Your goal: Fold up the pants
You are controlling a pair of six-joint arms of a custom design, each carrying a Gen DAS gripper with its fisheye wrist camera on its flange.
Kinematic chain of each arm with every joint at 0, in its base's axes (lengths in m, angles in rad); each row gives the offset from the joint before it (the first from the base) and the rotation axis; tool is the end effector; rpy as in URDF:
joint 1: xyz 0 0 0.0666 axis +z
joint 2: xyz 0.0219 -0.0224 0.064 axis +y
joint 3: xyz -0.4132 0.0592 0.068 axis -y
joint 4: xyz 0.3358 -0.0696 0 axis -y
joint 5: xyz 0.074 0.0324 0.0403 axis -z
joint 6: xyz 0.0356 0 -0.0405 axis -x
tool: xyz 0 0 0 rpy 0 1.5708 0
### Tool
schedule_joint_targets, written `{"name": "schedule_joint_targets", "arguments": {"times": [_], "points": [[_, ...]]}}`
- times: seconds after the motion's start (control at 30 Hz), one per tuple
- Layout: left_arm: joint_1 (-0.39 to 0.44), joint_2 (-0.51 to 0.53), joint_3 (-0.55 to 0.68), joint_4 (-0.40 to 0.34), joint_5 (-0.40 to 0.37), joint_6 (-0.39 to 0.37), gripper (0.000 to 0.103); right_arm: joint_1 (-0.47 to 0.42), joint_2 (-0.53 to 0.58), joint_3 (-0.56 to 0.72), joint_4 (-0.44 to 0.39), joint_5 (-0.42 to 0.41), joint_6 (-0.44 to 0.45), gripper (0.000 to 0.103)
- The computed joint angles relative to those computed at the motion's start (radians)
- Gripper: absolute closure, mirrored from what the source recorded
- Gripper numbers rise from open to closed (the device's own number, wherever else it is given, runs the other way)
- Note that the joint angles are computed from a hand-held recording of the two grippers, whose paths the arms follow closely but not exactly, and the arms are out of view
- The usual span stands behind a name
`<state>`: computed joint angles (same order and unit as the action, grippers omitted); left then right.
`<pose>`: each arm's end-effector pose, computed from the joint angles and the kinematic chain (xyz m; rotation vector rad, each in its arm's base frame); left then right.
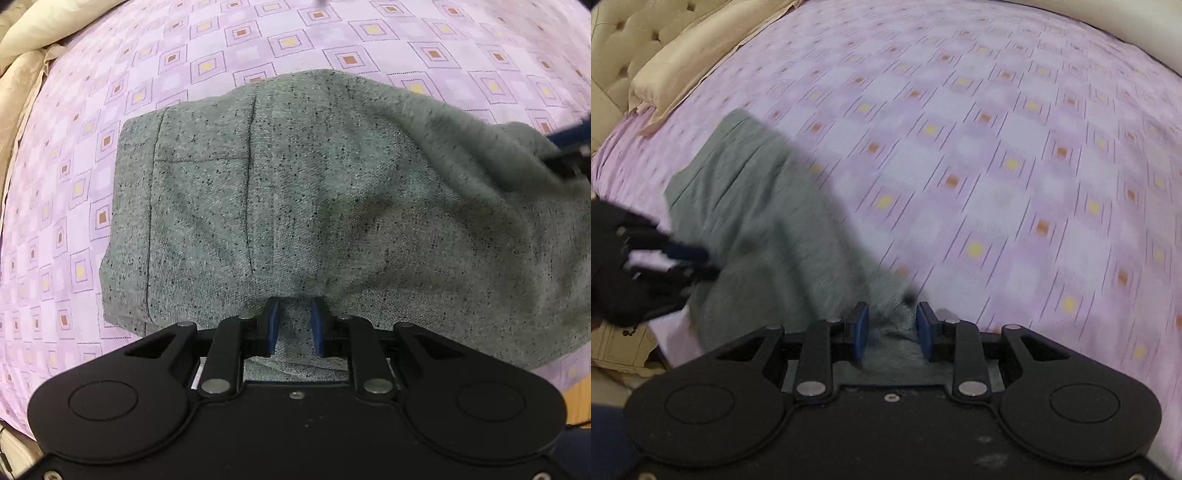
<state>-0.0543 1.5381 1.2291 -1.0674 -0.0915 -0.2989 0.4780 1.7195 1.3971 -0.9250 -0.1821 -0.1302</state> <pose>0.4167 -0.0198 0.3363 0.5062 2.9115 0.1694 0.4441 0.2369 0.3193 -0.5372 2.8115 0.3891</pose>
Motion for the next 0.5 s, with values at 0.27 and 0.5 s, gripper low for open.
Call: {"name": "schedule_joint_targets", "arguments": {"times": [0.27, 0.5], "points": [[0.003, 0.006, 0.007, -0.007, 0.005, -0.018, 0.079, -0.015, 0.025, -0.002, 0.034, -0.100, -0.196, 0.070], [0.003, 0.001, 0.004, -0.002, 0.011, -0.018, 0.078, -0.063, 0.067, -0.003, 0.140, -0.211, -0.423, 0.070]]}}
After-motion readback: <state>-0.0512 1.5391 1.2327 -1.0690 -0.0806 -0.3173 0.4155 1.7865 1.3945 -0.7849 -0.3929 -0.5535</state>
